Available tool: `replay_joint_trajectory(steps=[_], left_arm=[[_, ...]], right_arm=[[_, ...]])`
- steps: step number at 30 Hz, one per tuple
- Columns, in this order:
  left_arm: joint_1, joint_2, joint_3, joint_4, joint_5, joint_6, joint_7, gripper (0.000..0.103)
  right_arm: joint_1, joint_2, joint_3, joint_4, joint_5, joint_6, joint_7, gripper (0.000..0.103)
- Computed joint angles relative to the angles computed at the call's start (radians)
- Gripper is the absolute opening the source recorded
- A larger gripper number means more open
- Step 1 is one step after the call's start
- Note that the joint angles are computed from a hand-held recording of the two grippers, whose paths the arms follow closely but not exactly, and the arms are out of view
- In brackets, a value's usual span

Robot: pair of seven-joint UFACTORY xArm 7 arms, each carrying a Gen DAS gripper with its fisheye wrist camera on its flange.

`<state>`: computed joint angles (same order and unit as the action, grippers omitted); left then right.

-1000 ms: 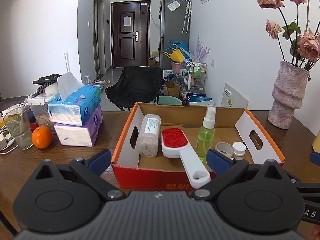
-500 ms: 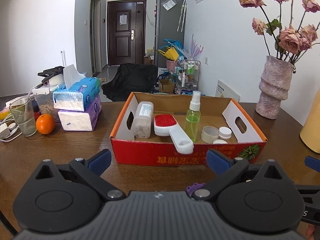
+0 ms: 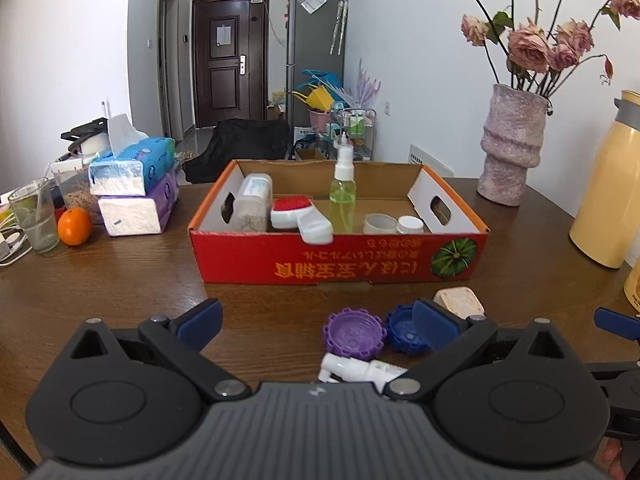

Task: Organize rigid objects
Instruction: 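Withdraw both grippers from the red box back toward the table items, then lower the left gripper onto the white spray bottle and close it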

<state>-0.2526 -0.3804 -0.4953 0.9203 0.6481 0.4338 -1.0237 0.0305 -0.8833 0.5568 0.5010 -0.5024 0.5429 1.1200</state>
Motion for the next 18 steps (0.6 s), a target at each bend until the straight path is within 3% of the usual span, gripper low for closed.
replay_joint_trajectory(steps=[8,18], left_arm=[[-0.025,0.014,-0.016,-0.032,0.000,-0.019,-0.007,0.103],[-0.057,0.083,-0.012,-0.042,0.072,-0.083,0.001,0.103]], right_arm=[[0.069,-0.064,-0.028,-0.074,0.032,0.060,-0.011,0.103],[0.092,-0.125,-0.067,-0.140,0.067,0.064,-0.010,0.103]])
